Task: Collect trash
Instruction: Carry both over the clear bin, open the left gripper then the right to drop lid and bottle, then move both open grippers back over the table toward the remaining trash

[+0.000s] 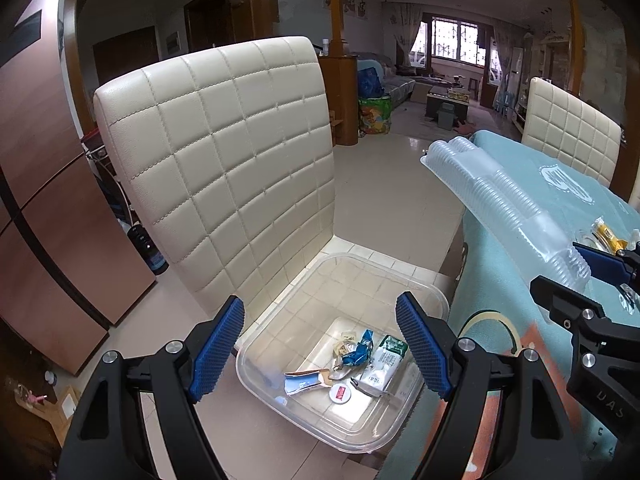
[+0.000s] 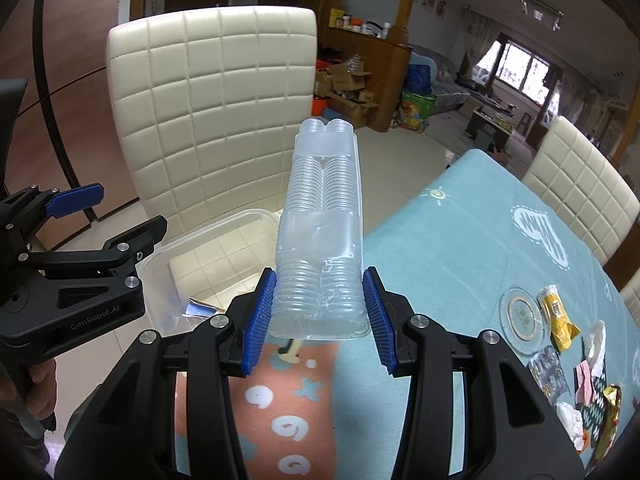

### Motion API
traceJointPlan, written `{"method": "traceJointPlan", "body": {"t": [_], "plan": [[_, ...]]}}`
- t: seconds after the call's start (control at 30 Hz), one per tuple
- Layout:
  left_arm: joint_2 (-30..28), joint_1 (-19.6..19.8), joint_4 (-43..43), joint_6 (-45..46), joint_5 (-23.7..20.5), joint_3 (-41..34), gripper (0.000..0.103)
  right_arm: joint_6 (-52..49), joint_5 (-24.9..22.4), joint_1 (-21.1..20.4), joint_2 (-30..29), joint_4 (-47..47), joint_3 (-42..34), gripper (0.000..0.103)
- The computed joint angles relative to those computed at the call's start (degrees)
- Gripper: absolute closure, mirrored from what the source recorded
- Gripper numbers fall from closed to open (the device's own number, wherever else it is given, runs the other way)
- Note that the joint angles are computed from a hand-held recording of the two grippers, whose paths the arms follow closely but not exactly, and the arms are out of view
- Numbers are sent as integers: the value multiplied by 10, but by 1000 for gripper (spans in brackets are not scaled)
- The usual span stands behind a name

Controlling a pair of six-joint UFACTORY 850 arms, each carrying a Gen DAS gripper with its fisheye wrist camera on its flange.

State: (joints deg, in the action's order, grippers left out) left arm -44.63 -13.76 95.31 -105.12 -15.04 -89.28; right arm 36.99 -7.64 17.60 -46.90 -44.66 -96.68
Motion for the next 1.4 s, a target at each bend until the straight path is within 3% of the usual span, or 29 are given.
{"method": "traceJointPlan", "body": {"t": [0.13, 0.2, 0.3, 0.43, 0.67, 1.0, 1.13, 1.4], "plan": [[4, 3, 4, -6, 1, 7, 27, 64, 7, 5, 2, -72, 2, 53], [6, 2, 5, -6, -3, 10, 27, 79, 8, 6, 3, -86, 2, 46], [9, 3, 11, -13, 0, 13, 27, 178, 3, 9, 6, -186, 7, 46], [11, 2, 15, -18, 7, 13, 27, 178, -1, 6, 11, -179, 14, 46], [21, -13, 59, -46, 12, 22, 27, 355, -7, -5, 39, -336, 53, 46], [52, -49, 152, -111, 4, 50, 27, 747, -26, -32, 112, -691, 156, 46], [61, -69, 174, -123, 14, 52, 27, 839, -41, -50, 145, -766, 201, 46], [58, -118, 145, -56, 33, 26, 27, 959, -75, -107, 210, -844, 289, 46]]}}
